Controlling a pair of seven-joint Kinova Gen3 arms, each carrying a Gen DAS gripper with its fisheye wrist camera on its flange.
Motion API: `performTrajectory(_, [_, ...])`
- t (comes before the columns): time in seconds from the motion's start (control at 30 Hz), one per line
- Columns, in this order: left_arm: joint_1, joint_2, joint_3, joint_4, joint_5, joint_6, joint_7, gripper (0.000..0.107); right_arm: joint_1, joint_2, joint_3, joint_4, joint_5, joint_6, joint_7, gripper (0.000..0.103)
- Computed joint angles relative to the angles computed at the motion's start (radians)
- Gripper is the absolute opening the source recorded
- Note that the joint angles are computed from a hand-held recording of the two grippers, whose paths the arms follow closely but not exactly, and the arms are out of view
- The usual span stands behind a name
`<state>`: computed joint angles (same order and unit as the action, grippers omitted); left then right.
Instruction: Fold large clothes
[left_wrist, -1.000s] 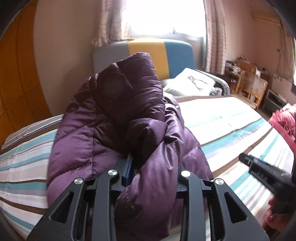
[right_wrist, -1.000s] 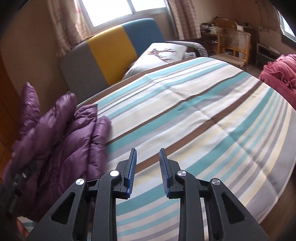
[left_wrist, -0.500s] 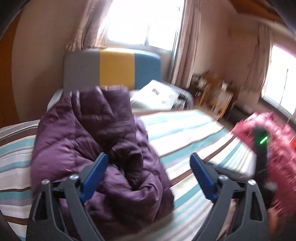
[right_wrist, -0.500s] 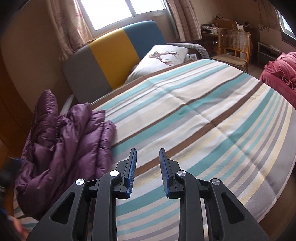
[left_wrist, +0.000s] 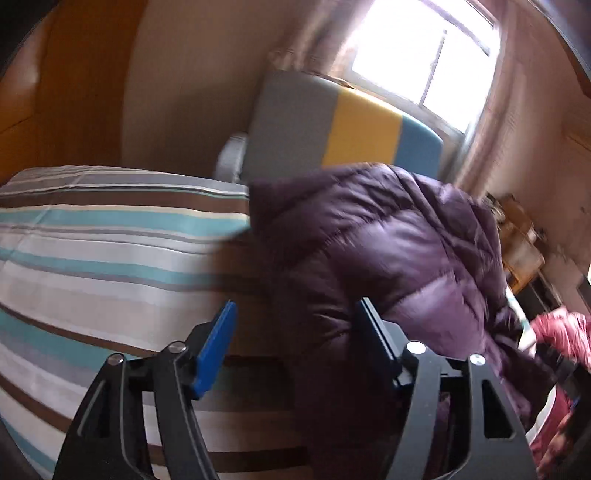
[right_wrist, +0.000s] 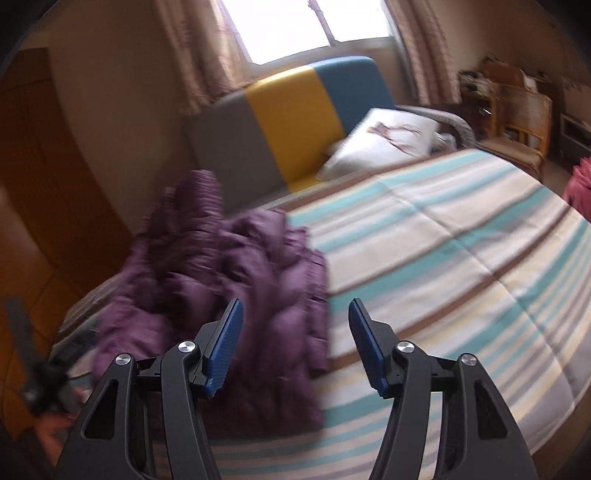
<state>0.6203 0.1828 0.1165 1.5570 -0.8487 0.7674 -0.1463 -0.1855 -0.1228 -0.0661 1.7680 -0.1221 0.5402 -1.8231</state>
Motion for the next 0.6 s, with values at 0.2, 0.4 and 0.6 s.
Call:
performTrajectory(0.2, [0.040,0.053,0.009,-0.062,-0.025,0.036,-0.120,0.035,-0.037,0.048,-0.020,-0.094,-0.003,0.039,0.051,0.050])
performTrajectory(0.4, [0.069,0.046,-0.003,-0.064,-0.010,0.049,-0.169,0.032,-0.069,0.167,-0.042,-0.228,0.095,0.167,0.001,0.048])
performTrajectory(0.6, [0.073,0.045,0.014,-0.093,0.009,0.039,-0.272,0.033,-0.051,0.188,-0.010,-0.199,0.092,0.167,-0.062,0.020])
